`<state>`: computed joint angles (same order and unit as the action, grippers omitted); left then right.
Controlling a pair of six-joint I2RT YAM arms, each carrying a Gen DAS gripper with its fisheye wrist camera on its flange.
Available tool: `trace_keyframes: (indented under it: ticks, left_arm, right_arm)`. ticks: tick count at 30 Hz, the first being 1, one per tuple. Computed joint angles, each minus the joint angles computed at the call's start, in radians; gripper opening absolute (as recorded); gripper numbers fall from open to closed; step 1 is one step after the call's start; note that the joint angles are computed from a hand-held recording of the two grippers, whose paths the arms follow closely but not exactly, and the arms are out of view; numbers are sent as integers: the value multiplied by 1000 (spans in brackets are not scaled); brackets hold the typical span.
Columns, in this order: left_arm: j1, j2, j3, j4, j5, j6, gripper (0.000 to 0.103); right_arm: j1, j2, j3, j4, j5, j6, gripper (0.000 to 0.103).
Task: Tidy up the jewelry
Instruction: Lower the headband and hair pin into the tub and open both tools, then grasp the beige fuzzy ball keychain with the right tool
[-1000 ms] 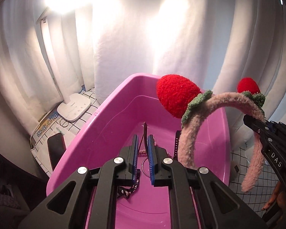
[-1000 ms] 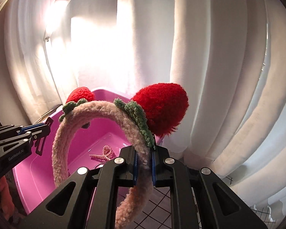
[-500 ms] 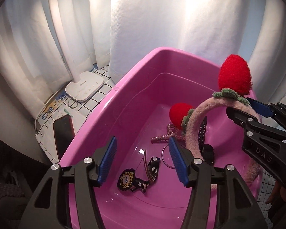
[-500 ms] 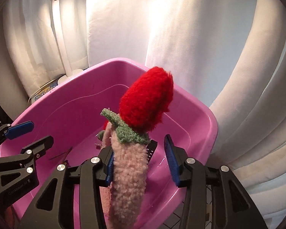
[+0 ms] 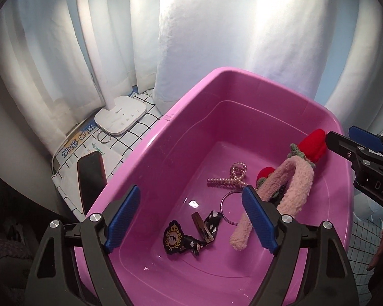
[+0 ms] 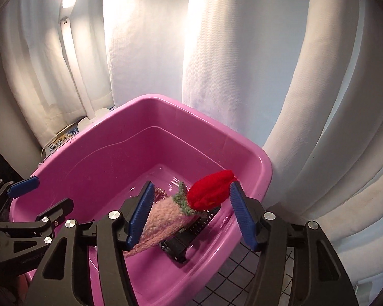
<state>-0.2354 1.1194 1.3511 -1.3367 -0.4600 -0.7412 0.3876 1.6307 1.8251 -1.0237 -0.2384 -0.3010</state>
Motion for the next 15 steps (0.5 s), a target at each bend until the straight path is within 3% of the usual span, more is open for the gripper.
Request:
trace_keyframes:
  ticks: [8,15]
  left_arm:
    - [-126,25,66,-51,-37,-100,81]
    - [-335,94,168,-108,-98,-231,82]
  right_arm:
    - [-147,-105,-81,-12,-127,-27,59]
    - [-426,-205,-205,-31,-296,-104,59]
